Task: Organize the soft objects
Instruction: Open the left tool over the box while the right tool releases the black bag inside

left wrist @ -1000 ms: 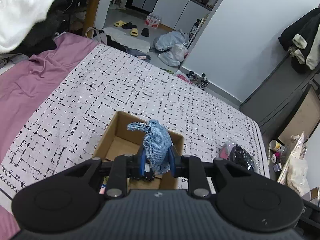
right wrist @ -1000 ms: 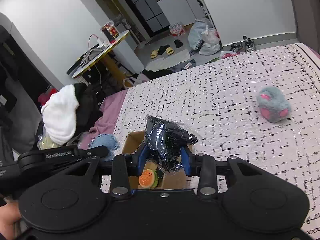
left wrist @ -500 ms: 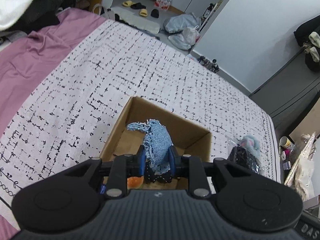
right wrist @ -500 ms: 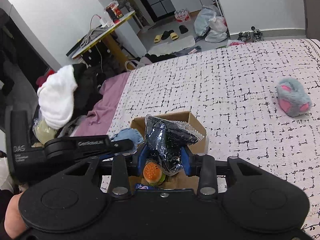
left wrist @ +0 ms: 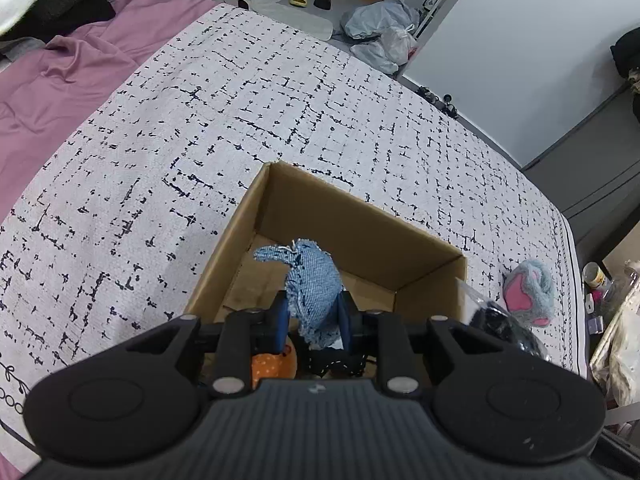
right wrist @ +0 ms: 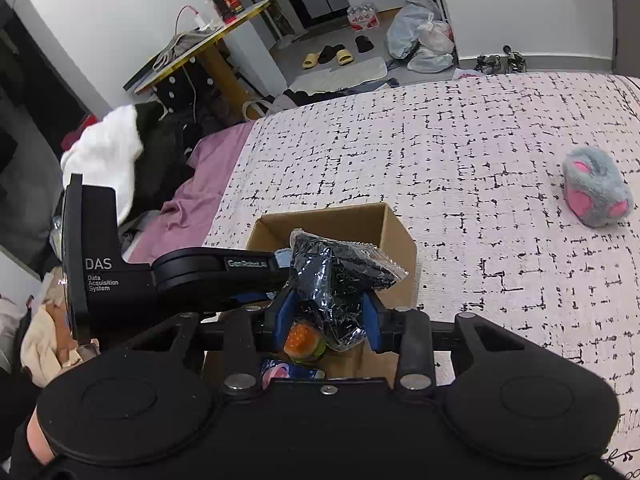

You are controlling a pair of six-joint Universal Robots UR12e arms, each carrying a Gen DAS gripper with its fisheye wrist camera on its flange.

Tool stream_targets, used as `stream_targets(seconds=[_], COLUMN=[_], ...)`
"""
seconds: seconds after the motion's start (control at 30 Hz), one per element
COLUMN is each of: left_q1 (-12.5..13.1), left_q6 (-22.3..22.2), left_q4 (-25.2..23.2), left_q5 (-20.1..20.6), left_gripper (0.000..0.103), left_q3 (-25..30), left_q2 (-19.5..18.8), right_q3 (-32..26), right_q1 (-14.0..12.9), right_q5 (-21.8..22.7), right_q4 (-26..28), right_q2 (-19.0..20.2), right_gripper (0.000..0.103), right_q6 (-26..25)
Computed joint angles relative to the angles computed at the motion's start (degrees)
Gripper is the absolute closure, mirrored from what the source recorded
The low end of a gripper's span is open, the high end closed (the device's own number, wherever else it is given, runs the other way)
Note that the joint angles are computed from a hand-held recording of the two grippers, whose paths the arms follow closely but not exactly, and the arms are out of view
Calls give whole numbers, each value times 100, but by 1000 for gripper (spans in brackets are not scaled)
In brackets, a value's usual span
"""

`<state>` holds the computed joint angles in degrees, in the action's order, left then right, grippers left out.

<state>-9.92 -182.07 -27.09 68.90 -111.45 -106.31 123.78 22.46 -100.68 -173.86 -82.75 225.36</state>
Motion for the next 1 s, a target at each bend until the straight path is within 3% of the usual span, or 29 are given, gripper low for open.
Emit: stream_targets(seconds=[0.07, 0.13, 0.2, 0.27, 0.5, 0.7, 0.87, 1.0], left_q1=[23, 57, 88, 115, 245, 295, 293, 252], left_q6=[-4, -105, -168, -178, -181, -24, -11, -25], left_q4=[-140, -248, -95, 92, 154, -33, 127, 233], left_q5=[-62, -95, -65, 5, -16, 43, 157, 204], left_gripper=[72, 60, 44, 39, 31, 20, 16, 8], left_q3=[27, 42, -20, -103, -208, -277, -401, -488], left_q2=[11, 52, 126, 215, 445, 684, 872, 998], right_q3=[-43, -79, -109, -135, -223, -213, -115, 15], right_q1=[10, 15, 18, 25, 80, 97, 113, 130], right_q5=[-15, -8, 5, 21, 92, 89, -48, -149], right_q4=[57, 95, 121, 148, 184, 147, 82, 76], right_q2=[35, 67, 104, 136, 226, 166, -1, -166], right_gripper=[67, 67, 67, 67, 65, 52, 48, 37], right_q6=[-28, -32, -51, -66, -45, 30, 39, -27])
